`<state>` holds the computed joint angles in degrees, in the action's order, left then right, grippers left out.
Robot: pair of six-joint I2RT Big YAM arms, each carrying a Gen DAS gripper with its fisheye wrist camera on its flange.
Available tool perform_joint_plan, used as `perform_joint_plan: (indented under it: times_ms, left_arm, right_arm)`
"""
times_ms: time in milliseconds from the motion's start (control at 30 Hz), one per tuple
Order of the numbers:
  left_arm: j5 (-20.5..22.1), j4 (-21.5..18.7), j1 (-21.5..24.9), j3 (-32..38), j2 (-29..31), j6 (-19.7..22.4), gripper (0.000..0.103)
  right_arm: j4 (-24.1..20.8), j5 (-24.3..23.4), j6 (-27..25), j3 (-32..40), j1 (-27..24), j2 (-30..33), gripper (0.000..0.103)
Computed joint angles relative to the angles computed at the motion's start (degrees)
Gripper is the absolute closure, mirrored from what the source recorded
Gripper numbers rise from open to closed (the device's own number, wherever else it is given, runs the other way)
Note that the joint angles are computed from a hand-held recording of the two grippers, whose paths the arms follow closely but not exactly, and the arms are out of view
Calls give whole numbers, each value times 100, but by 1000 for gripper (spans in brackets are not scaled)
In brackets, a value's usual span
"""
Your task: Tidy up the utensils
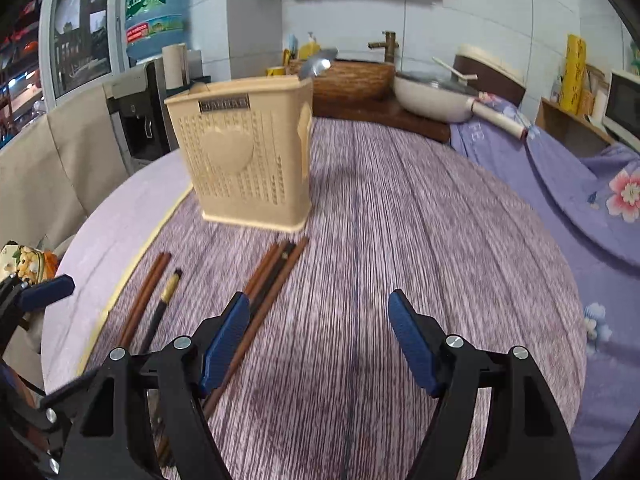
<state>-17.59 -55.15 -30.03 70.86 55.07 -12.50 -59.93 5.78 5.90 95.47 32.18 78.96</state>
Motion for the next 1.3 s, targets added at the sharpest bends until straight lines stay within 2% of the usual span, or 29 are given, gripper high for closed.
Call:
perform_joint_plan:
  times_ms: [133, 300, 600, 667, 867, 1000, 1300]
  left_arm:
    - [385, -79, -51, -101, 114, -54, 26]
    - [775, -83, 28, -114, 290, 42, 29]
    - [1317, -351, 254, -34, 528, 32, 56]
    - [1395, -377, 273, -42, 531, 6, 66]
    - [1412, -357, 272, -49, 507, -152, 67]
    - [1419, -294, 316, -23, 445, -262, 67]
    - [1236, -243, 441, 124, 403, -316, 67]
  right_arm:
    - [-76, -100, 171, -290, -48, -156, 33]
    - [-114, -155, 223, -492, -99, -285, 33]
    - [-160, -247, 179, -565, -99, -301, 33]
    - [-192, -274, 165, -500, -84, -234, 33]
    - [-440, -437, 273, -135, -65, 125, 42]
    - [-784, -624, 512, 351, -84, 578, 50]
    - [-1350, -311, 846, 1420, 54, 1482, 71]
